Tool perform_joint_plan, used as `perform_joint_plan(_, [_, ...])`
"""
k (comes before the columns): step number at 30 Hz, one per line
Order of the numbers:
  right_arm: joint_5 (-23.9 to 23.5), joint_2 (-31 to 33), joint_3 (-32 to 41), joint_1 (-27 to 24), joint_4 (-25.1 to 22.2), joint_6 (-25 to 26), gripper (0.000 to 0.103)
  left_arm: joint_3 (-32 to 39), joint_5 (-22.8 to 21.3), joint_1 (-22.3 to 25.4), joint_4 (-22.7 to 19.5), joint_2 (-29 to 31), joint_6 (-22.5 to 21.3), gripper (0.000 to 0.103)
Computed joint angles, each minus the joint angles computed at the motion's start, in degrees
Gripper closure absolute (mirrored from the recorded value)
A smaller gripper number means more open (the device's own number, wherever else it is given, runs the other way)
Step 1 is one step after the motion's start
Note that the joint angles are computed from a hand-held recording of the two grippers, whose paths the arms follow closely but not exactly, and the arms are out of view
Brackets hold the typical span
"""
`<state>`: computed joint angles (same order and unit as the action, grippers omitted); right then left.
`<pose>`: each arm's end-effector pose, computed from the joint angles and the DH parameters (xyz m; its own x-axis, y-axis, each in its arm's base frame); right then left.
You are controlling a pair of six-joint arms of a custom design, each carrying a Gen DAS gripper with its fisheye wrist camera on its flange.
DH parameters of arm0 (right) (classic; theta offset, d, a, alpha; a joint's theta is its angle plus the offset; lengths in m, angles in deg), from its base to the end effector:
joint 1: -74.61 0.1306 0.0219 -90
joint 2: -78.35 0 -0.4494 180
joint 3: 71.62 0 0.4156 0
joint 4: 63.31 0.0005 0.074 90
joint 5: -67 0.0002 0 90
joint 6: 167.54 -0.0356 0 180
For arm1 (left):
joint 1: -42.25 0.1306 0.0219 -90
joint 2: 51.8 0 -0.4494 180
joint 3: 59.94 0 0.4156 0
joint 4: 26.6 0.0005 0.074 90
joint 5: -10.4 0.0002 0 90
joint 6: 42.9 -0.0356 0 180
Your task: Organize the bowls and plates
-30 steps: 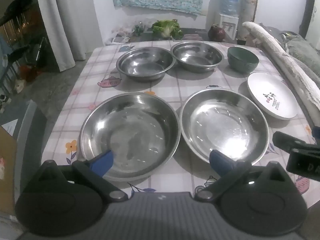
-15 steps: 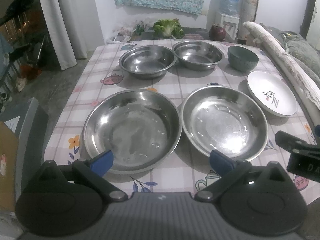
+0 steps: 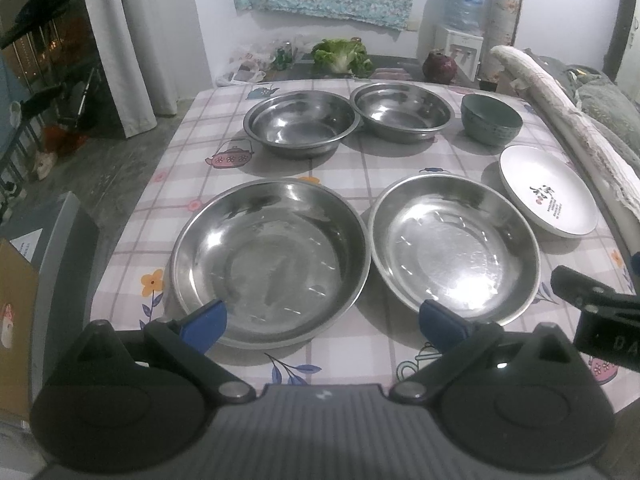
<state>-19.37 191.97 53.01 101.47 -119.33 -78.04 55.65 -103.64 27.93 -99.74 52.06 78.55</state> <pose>0.6143 0.3080 0.5441 -0.6345 -0.3116 -0.7073 -0.4055 0.9133 -0.0386 0.5725 -0.1317 0.5578 -0.7451 -0.3016 -0.5949 -0.4123 0.9093 0.0555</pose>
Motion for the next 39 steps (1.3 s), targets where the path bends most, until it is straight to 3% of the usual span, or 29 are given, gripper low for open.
perform_joint_plan(39, [-1.09, 1.02, 1.02, 0.07, -0.92, -1.75, 0.001, 0.38, 0.07, 0.37, -1.07, 0.67, 0.01, 0.0])
